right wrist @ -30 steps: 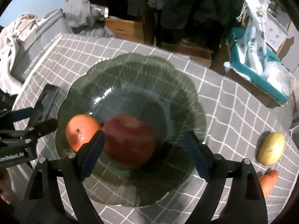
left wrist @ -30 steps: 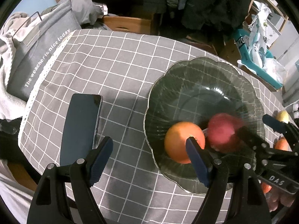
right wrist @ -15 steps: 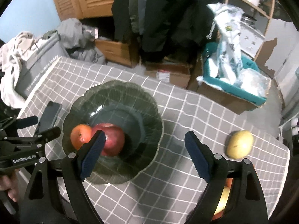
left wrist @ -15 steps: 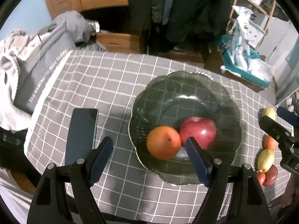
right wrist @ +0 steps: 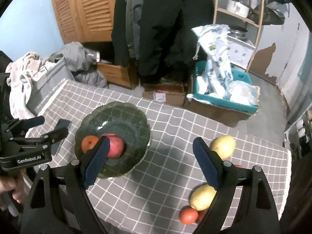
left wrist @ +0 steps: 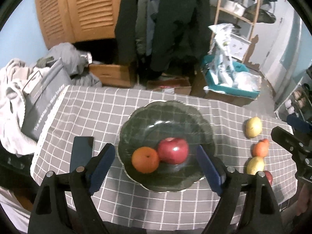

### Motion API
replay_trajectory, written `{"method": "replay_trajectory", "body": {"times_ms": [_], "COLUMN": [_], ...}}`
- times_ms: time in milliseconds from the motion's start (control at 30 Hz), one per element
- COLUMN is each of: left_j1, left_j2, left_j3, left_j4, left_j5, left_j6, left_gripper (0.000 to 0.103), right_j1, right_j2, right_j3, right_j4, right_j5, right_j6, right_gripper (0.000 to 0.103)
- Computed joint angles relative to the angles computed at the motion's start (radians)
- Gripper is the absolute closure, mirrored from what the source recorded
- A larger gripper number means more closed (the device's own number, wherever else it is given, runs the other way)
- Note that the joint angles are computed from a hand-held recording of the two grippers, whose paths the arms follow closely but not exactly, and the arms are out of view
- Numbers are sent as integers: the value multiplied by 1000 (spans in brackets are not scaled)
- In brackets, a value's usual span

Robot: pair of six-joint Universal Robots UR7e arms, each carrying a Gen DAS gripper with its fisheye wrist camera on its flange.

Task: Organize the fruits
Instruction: 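Withdraw both tools from the bowl back toward the remaining fruits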

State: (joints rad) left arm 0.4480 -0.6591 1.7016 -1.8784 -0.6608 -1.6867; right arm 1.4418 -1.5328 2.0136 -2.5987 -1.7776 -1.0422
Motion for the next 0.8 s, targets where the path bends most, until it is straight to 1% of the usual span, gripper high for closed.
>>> {"method": "replay_trajectory", "body": {"times_ms": [233, 400, 567, 800], "left_j1": [-34, -51, -65, -80], "left_j2": [33, 53, 79, 127], "left_j3": [-45, -75, -105, -162], "left_j4": [-30, -41, -67, -110], "left_j5": [35, 51, 62, 74], "left_j6": [62, 86, 134, 218], "left_gripper": [16, 16, 15, 15], "right_j1": [-56, -94, -134, -183], "right_j2": [-79, -115, -158, -190], "right_j3": [-30, -53, -64, -84], "right_j4": [50, 79, 100, 112], "right_j5": [74, 116, 171, 214], "right_j6": [-18, -19, -41, -51], "right_gripper": [16, 16, 16, 16]}}
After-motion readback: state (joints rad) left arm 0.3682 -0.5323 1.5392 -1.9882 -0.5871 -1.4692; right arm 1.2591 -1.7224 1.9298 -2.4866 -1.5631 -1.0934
